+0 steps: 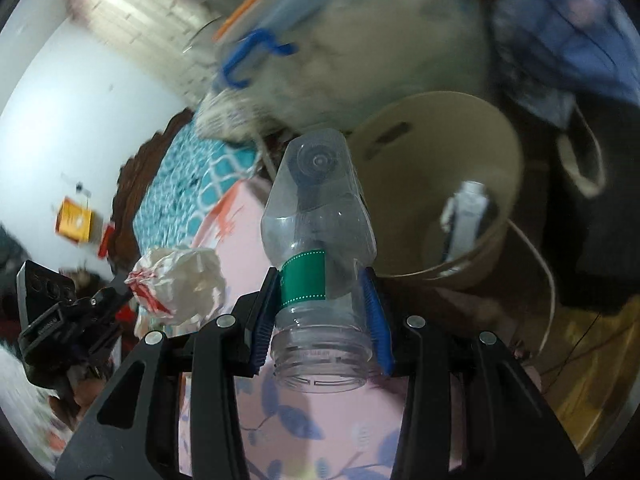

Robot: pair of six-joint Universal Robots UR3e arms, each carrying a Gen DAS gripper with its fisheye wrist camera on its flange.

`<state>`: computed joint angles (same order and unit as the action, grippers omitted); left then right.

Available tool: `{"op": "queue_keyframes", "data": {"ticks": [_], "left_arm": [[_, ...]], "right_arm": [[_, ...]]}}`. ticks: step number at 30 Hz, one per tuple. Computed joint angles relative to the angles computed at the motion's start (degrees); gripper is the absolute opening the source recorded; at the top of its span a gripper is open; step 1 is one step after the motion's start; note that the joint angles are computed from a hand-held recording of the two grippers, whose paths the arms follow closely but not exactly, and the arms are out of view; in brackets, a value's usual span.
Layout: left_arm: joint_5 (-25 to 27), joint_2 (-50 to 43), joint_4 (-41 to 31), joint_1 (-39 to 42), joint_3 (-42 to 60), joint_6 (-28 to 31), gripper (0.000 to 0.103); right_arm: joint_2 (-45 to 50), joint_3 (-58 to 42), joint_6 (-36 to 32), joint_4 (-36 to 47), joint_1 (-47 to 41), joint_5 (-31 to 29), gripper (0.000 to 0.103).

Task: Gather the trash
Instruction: 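Carry bottle and wrapper to the wastebasket and release both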

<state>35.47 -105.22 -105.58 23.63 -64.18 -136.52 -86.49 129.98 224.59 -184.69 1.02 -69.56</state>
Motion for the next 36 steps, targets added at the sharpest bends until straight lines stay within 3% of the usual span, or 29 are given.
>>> {"op": "queue_keyframes", "data": {"ticks": [2,6,9,11,12,13,14,19,27,36], "left_arm": [[1.24,-2.62,6.12,-4.5,1.18,-5.42,0.002],[4.25,-9.84,17.1,-12.82,5.25,-16.22,0.002],[6.16,-15.23,22.59,-16.8,9.7,-22.16,0.002],[8.8,-19.73,25.1,-19.87,14.65,-26.05,0.015],[10.49,-21.34,25.34,-20.91,17.07,-27.87,0.035],[11.67,-21.66,26.39,-21.44,17.26,-29.24,0.044],[12.69,-21.77,28.27,-21.9,16.58,-30.62,0.044],[11.83,-18.71,28.63,-20.98,11.66,-27.63,0.046],[11.63,-0.51,38.02,-12.51,-15.24,-17.42,0.053],[16.19,15.41,45.2,-2.23,-34.39,-8.63,0.057]], "right_arm": [[-0.79,2.73,-0.36,-0.58,-3.45,2.42,0.044],[-1.24,5.22,-0.79,-1.56,-6.82,1.57,0.047],[-1.14,6.14,0.08,-3.86,-8.37,0.14,0.067],[-1.48,5.43,0.62,-4.26,-7.0,-3.68,0.069],[-1.22,4.77,0.85,-4.7,-6.31,-4.72,0.069],[-1.66,5.04,0.86,-5.75,-5.86,-5.74,0.069],[-2.33,6.0,0.77,-7.23,-5.51,-6.76,0.069],[-2.45,7.24,1.65,-11.42,-0.59,-12.12,0.069],[5.65,3.21,6.12,-17.01,10.7,-16.39,0.069],[9.33,-2.66,10.86,-14.95,20.7,-22.52,0.069]]}}
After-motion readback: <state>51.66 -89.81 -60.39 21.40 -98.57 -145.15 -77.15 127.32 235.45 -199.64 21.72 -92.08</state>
